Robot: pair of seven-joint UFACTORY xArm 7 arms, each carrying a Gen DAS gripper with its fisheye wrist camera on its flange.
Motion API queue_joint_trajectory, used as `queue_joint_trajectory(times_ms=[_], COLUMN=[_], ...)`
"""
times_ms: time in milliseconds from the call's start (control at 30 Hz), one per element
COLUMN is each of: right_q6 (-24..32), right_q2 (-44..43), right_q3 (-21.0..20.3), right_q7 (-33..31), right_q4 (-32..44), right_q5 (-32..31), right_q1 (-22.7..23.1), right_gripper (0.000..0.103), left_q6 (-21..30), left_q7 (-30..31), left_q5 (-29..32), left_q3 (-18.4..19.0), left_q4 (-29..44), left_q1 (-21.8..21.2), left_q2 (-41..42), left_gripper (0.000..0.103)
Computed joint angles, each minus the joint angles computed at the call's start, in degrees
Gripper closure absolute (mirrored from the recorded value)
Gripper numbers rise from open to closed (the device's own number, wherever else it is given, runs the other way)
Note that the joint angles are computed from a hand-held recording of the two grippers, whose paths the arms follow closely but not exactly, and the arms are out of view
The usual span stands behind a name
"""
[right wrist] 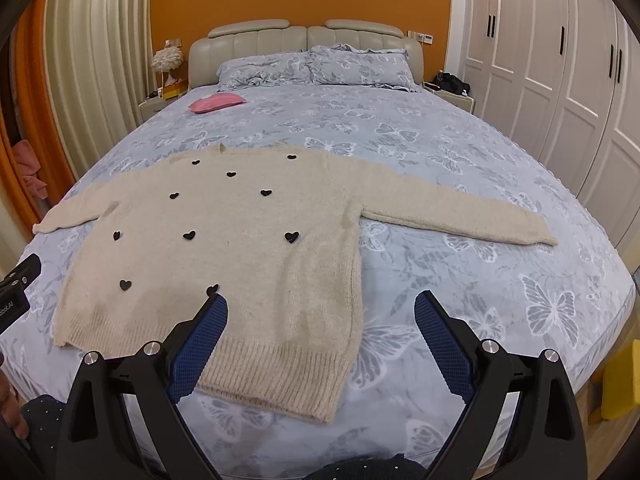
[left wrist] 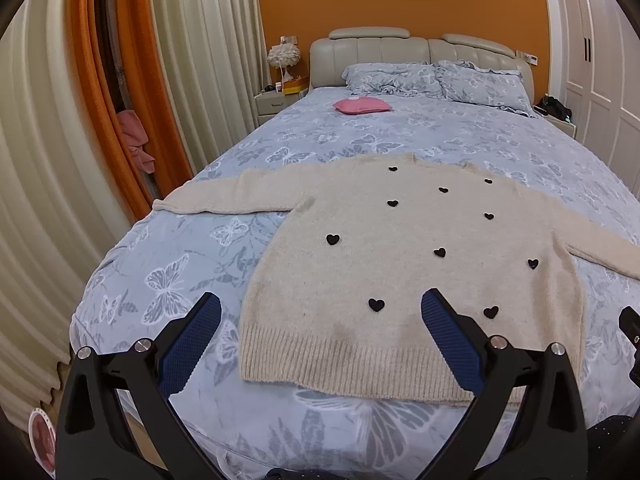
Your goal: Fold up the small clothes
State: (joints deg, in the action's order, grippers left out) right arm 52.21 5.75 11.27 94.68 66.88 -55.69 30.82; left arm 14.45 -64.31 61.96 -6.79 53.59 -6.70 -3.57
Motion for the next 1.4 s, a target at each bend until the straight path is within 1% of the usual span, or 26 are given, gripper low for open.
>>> queue_joint_trajectory(times_ms=[200, 333, 500, 1400], right_q6=[-0.37, -0.34, -0.25, -0.03], right_q2=[-0.28, -0.31, -0.21, 0.03], right_q3=[0.01, 0.03, 0.10, -0.03], right_q7=[0.32, 0.21, 0.29, 0.15], right_q4=[-0.44, -0.42, -0.25, 0.03], right_q5=[-0.16, -0.11, -0.06, 0.02], right_q1=[-0.17, -0.24, -0.26, -0.02], right_gripper=[0.010, 0.010, 0.010, 0.010], left_q6=[0.31, 0.49, 0.09, 0.55], left_q7=[0.52, -0.50, 0.37, -1.15], left_q5=[-0.52, 0.79, 0.26, 1.27], left_q3=[0.01, -0.11, 0.13, -0.12], left_q4=[0.00, 0.07, 0.15, -0.04], left_q1=[-0.23, -0.28, -0.29, -0.52], left_q2=[0.19, 0.13, 0.22, 0.04], left_gripper=[0.005, 0.005, 0.005, 0.005])
